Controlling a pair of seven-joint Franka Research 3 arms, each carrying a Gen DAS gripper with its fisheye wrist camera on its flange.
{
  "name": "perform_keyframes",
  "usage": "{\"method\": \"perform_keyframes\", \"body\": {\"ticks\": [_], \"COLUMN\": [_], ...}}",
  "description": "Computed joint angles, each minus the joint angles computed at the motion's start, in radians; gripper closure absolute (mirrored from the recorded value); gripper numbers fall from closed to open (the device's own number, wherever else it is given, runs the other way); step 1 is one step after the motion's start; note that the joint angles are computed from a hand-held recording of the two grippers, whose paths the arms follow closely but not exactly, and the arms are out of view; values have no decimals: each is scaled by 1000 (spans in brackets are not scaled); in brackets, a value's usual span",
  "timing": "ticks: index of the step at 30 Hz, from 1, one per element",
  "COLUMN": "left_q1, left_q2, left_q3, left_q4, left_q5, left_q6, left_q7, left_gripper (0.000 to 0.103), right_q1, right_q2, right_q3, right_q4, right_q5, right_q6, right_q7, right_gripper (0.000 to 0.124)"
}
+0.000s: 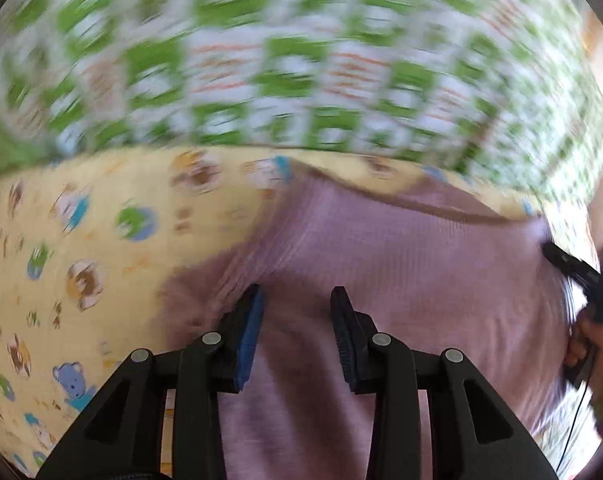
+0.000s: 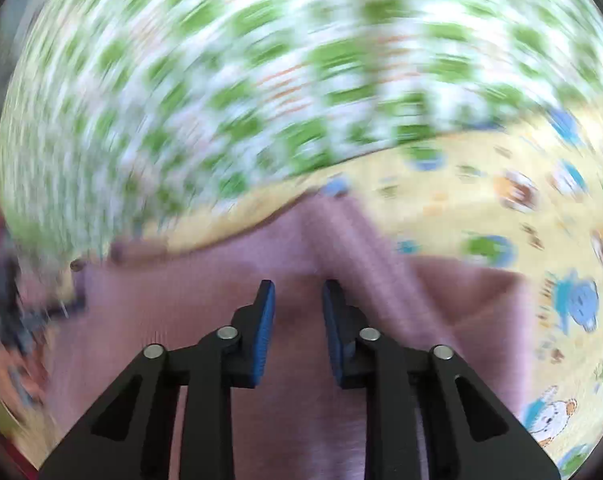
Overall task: Fold small clothes
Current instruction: 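Fold the held hem over the sweater body toward the collar with both grippers, then lay the hem down and open both grippers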
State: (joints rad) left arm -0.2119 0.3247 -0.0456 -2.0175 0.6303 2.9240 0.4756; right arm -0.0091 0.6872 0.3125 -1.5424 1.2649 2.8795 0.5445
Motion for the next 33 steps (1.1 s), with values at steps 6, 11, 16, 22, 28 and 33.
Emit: {"method": "perform_keyframes", "body": {"ticks": [6,11,16,22,28,33], "left_q1": [-38,-56,-51,-39,-2,31], "left_q2": [-29,-137,-265,-245,-282,-406], "left_q3": [53,36,-35,-123,-121,-140], "left_q4": [-28,-103,-247,-292,-389,-506], "left_q5": [79,196,303,233,146,136], "left_q6": [-7,-40,8,-54,-48,-23], "left_q7": [-141,-278,-443,-452,-469,-529], "left_gripper": [74,52,44,44,42,42], "right_q1": [-14,-36,-15,68,116,61], "right_q2": [-49,-182,-324,-361,-356,-419], "right_q3": [5,4,-23,-113,-202,-187], "right_q4": [-48,-183,-367,-474,-482,-514], "right_q5": [58,189,221,193,101,215], "right_q6": [24,-35,-166,-99,15,-22], "right_q7": [1,-91,-171,-132,67,35], "right_gripper": [98,93,80,69,68,67]}}
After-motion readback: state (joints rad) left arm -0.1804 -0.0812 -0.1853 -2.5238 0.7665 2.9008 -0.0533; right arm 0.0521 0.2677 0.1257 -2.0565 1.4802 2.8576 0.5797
